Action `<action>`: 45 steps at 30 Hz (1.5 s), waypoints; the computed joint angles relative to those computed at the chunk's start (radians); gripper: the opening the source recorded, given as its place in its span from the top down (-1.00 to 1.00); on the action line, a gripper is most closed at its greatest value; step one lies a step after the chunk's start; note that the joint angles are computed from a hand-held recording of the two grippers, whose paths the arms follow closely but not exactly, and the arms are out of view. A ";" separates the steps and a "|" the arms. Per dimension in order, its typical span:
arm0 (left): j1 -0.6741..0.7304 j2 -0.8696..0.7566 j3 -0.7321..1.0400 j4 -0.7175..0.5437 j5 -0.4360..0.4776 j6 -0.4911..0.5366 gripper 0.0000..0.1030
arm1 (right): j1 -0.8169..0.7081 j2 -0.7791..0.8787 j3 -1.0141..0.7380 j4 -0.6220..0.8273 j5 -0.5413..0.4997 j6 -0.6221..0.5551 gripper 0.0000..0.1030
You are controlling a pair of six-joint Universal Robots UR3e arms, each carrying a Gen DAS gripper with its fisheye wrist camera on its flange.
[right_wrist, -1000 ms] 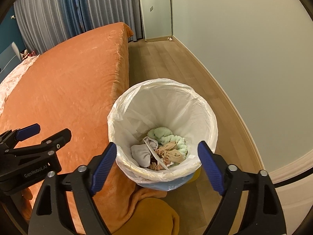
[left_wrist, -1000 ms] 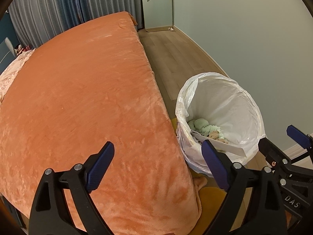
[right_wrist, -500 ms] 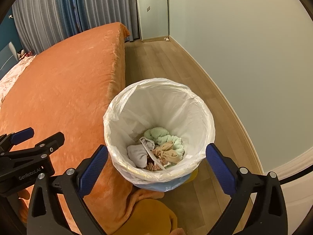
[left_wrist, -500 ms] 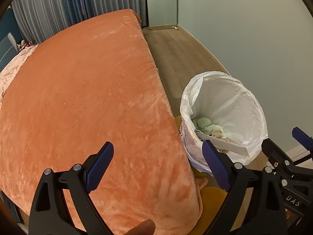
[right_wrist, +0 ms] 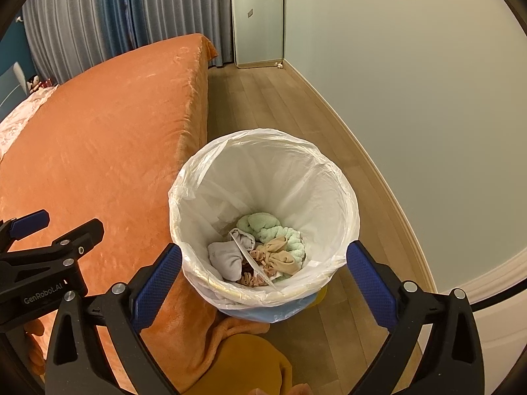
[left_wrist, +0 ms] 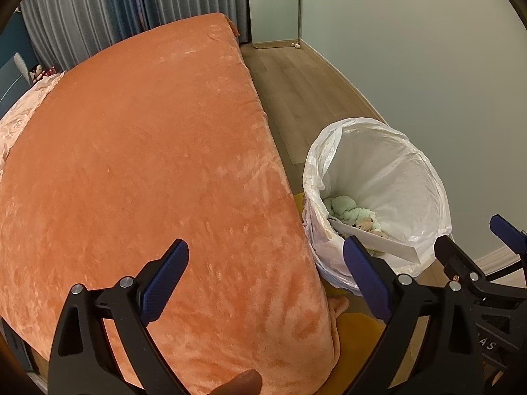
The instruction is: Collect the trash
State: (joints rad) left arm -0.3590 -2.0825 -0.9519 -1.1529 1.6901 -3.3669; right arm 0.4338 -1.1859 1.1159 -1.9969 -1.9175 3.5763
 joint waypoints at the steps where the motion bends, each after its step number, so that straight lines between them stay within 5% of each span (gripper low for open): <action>1: 0.001 0.002 -0.003 -0.001 -0.002 -0.002 -0.76 | 0.000 0.001 -0.001 0.003 0.002 0.000 -0.87; 45: -0.008 -0.005 0.003 -0.047 0.003 -0.006 -0.76 | -0.001 -0.011 0.036 0.007 -0.003 0.010 -0.87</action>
